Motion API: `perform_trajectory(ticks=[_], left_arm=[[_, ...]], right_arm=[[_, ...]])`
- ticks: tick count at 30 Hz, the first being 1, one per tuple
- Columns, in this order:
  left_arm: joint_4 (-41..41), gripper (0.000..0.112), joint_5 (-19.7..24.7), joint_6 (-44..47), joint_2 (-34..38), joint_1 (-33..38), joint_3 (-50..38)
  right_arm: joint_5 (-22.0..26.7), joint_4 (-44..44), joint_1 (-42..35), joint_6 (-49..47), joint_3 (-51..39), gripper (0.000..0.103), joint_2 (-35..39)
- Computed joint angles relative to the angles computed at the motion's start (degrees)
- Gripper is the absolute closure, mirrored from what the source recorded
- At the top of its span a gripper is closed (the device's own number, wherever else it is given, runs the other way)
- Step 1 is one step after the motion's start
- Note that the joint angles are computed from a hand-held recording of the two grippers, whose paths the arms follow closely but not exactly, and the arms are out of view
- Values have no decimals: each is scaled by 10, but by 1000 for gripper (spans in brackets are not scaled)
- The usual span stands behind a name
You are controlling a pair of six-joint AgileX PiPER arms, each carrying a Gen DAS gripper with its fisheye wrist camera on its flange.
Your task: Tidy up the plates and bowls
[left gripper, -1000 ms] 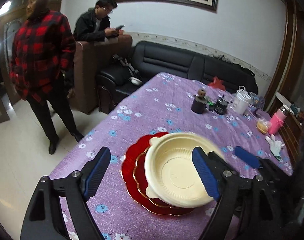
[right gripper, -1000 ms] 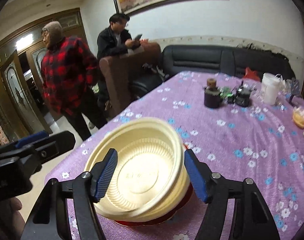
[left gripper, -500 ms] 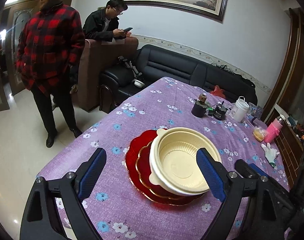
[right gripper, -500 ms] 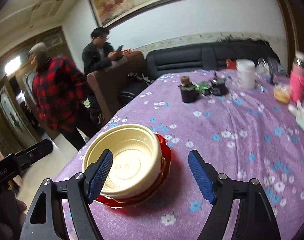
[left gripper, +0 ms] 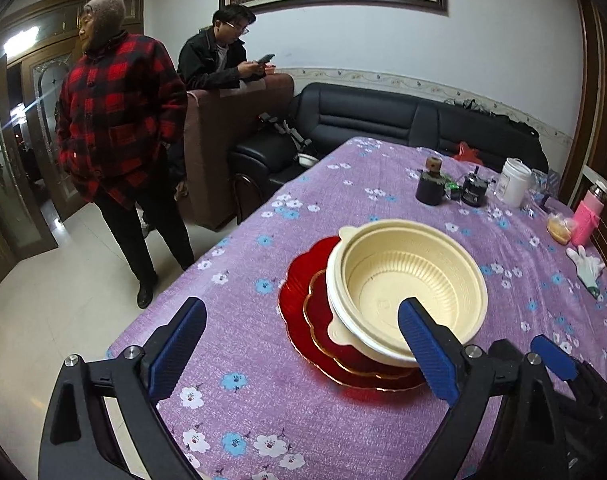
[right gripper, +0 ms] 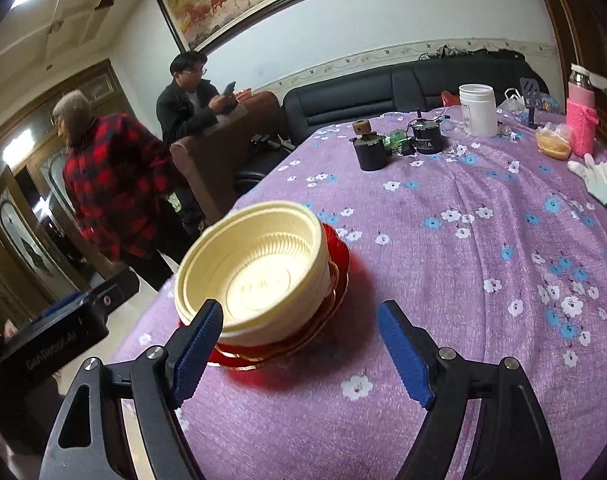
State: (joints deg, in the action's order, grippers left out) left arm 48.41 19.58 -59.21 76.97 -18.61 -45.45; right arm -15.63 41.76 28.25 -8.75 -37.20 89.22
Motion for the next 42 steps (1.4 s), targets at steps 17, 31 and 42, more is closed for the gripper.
perform_trajectory(ticks=[17,31,42], left_arm=[[-71,15,-14,73,-60,59,30],[-89,15,-18,107,-94,38,62],[-185,15,-36,206,-55,44,49]], right_arm=[[-83,247,78,-251,-25,18,6],[-147,396,162,-382,-23,16,-7],[-171,470,170,-455,-37,15,-3]])
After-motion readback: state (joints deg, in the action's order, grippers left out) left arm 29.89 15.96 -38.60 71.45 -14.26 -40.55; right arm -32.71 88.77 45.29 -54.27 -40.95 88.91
